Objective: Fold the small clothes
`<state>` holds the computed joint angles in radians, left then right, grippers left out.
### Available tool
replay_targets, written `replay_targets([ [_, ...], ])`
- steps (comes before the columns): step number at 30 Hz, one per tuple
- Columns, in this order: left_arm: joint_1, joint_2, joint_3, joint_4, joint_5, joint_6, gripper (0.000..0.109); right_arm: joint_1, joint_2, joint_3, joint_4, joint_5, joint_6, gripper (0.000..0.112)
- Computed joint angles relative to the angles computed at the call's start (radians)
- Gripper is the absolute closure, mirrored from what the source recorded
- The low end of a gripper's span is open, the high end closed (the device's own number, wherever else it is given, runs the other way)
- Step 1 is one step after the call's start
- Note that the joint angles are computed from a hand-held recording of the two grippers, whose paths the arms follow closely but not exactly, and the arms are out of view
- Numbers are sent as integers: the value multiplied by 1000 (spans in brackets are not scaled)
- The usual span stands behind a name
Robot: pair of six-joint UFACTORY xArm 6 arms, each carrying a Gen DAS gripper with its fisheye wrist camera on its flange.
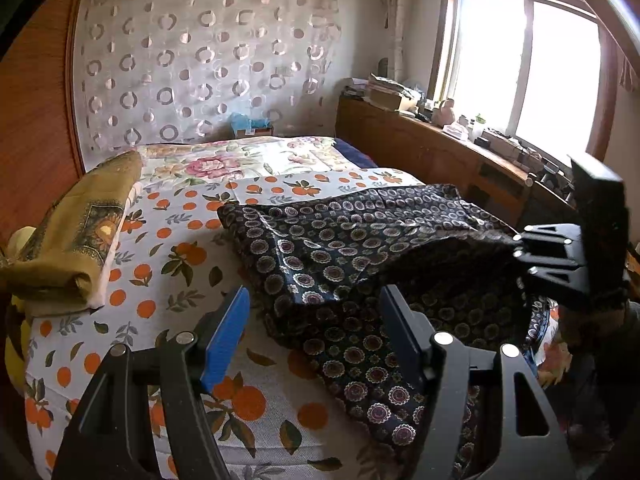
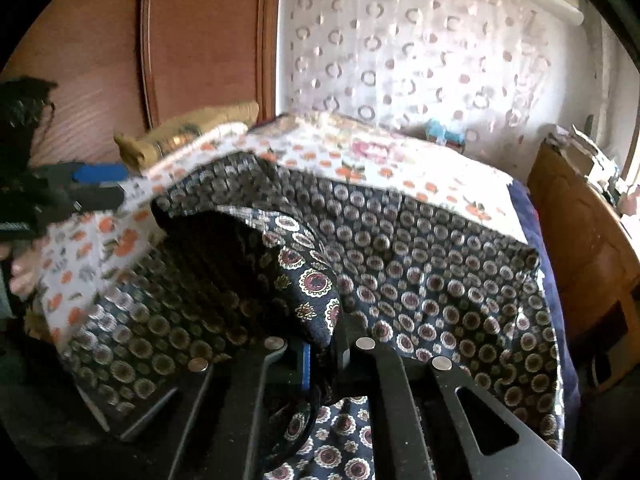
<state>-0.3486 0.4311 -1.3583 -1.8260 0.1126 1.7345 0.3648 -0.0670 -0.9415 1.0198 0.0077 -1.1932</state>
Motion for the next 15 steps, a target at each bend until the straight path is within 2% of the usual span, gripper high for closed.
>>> replay_targets([
  [4,1,0,0,-2,4,0,40,27,-58,-11,390,-20,-355,108],
  [6,0,-1,-1,-5,3,3,40,23,-90,-6,506,-27,-450,108],
  [13,-15,-2,0,15,8,-10,40,-33,-189,76,643,-74,-551,108],
  [15,-22,-1,-2,22,8,-17,40,-60,-203,108,587,-84,-474,108],
])
